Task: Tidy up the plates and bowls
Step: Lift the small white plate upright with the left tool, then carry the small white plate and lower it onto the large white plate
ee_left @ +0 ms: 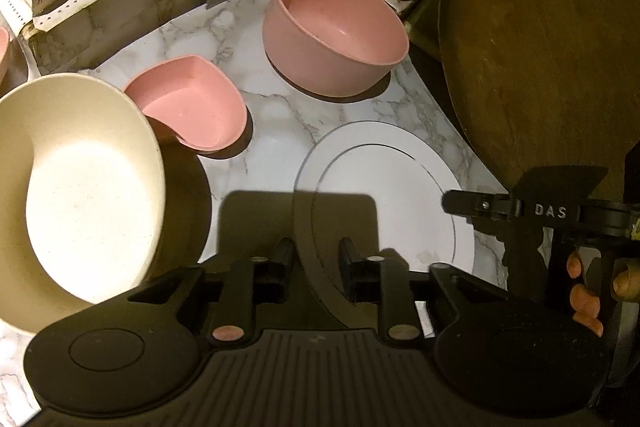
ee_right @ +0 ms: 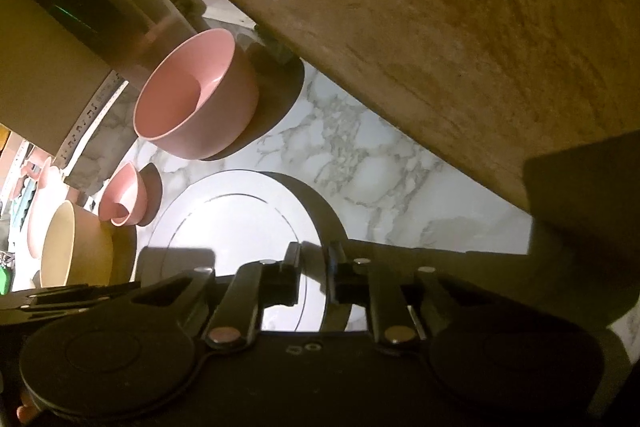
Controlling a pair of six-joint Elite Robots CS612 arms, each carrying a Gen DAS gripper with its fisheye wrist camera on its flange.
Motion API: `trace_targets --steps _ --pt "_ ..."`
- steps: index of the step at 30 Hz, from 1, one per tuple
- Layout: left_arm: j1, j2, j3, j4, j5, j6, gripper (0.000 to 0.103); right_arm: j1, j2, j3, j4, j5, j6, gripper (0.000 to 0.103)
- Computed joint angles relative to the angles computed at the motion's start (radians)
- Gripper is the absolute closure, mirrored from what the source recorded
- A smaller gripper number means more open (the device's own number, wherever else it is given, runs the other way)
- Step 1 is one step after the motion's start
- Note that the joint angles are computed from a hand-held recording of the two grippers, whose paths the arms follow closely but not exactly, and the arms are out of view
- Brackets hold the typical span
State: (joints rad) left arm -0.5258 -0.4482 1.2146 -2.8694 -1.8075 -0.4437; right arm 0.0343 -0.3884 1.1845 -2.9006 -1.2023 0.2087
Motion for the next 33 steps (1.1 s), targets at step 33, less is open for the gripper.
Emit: trace_targets --steps 33 --pt "0.074 -0.124 0.19 -0.084 -0.179 0.134 0.087 0.066 -0.148 0.284 -0.257 -0.098 0.19 0.096"
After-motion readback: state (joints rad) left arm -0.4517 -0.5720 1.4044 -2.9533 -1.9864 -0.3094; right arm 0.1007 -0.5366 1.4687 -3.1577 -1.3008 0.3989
